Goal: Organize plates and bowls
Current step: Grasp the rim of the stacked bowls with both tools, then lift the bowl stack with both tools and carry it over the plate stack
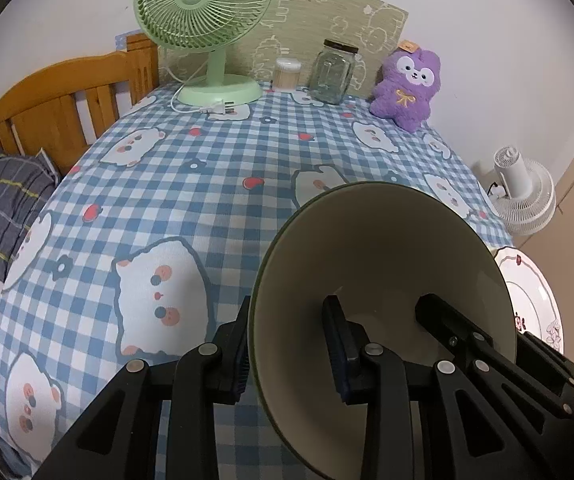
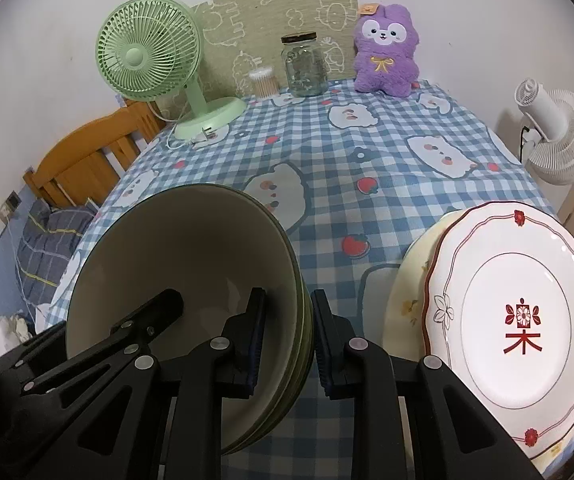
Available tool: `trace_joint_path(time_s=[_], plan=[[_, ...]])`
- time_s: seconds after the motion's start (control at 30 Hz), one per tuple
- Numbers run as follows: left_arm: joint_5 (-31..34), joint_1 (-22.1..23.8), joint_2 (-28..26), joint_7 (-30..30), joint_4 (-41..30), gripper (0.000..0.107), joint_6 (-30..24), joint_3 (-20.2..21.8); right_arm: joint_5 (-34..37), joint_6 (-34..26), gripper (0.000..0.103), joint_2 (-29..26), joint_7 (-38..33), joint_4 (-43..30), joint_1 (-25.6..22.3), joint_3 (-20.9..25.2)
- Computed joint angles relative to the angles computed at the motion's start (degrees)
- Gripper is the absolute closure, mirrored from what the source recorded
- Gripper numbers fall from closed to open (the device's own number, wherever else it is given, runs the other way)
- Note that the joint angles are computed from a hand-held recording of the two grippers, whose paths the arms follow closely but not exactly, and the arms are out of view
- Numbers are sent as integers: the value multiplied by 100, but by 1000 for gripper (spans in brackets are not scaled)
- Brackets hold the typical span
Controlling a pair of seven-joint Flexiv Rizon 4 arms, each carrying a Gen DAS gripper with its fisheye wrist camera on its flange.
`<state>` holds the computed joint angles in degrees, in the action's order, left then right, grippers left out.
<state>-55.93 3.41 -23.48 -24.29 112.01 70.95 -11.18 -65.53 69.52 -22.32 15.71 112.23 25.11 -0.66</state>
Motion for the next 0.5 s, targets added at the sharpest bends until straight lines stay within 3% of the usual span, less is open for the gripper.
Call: trace_joint_path(time_s=[0.5], plan=[[-217,-112,32,115,80,76,304,-53,-465,356,76,31,406,106,-183,-41]])
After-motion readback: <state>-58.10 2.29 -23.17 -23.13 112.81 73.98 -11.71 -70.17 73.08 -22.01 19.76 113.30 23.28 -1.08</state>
